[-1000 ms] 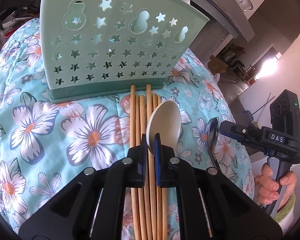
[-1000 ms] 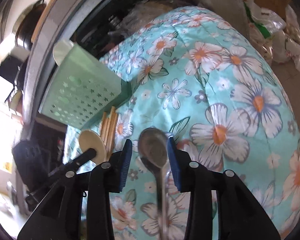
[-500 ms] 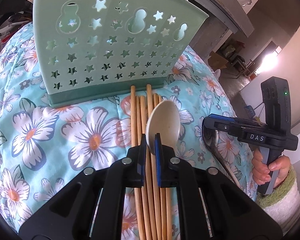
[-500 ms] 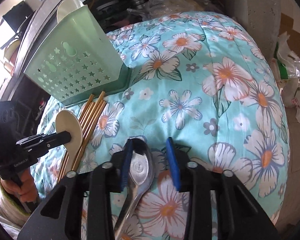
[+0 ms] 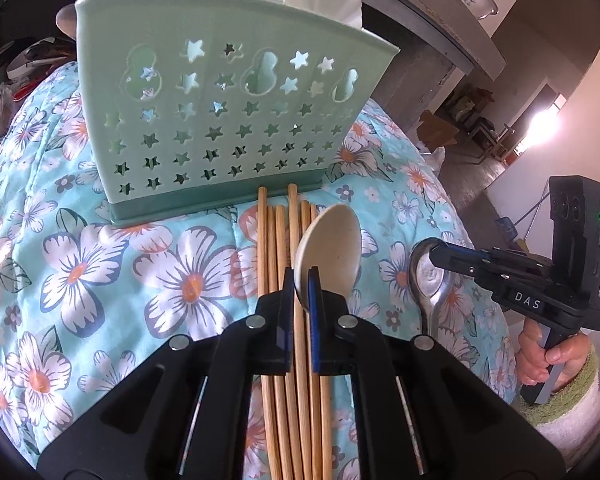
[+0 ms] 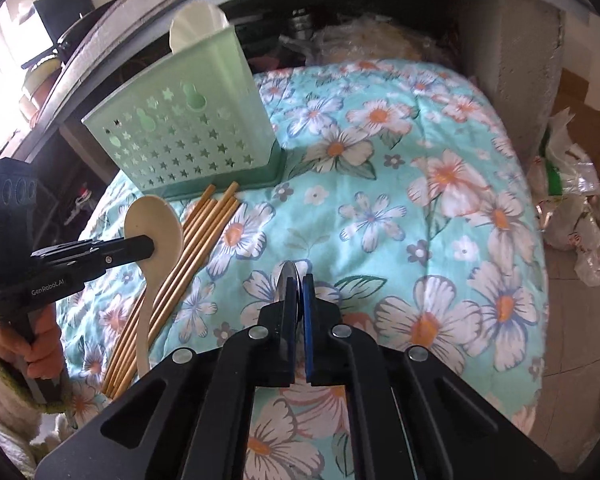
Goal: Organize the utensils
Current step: 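Lift the white spoon with the left tool while the right tool lifts the metal spoon, then lower the white spoon into the mint-green holder and open the left tool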
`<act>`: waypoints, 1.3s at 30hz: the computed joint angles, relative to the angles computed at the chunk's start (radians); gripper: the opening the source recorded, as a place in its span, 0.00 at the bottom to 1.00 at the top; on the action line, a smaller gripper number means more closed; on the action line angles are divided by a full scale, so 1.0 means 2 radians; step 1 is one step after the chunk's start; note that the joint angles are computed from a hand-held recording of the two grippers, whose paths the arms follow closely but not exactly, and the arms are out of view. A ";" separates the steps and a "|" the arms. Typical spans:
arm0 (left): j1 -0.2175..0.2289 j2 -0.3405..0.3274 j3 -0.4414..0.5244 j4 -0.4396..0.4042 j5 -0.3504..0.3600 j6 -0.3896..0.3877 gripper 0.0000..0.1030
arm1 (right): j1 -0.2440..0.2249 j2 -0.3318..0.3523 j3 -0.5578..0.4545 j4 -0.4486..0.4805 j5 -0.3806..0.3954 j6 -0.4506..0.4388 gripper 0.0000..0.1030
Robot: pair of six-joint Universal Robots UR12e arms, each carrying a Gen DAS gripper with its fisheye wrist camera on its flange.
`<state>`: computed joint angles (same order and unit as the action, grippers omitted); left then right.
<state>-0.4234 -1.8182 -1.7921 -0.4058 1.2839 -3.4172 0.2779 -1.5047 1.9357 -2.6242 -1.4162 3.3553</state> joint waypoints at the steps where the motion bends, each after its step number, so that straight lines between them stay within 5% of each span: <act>1: 0.000 0.003 -0.002 0.006 0.002 -0.002 0.04 | 0.003 -0.005 0.003 -0.009 -0.013 0.004 0.03; 8: 0.006 0.037 -0.020 0.069 0.022 -0.013 0.02 | 0.011 -0.039 0.020 -0.078 -0.062 0.032 0.03; 13: 0.016 0.059 -0.024 0.122 0.035 -0.031 0.02 | 0.011 -0.053 0.027 -0.117 -0.072 0.046 0.03; 18: 0.022 0.068 -0.018 0.190 0.088 -0.038 0.02 | 0.007 -0.057 0.031 -0.130 -0.057 0.060 0.03; 28: 0.025 0.029 0.028 0.292 0.195 -0.040 0.02 | 0.000 -0.053 0.033 -0.126 -0.023 0.074 0.03; 39: 0.038 -0.016 0.048 0.307 0.188 -0.047 0.02 | -0.001 -0.036 0.017 -0.108 -0.001 0.080 0.03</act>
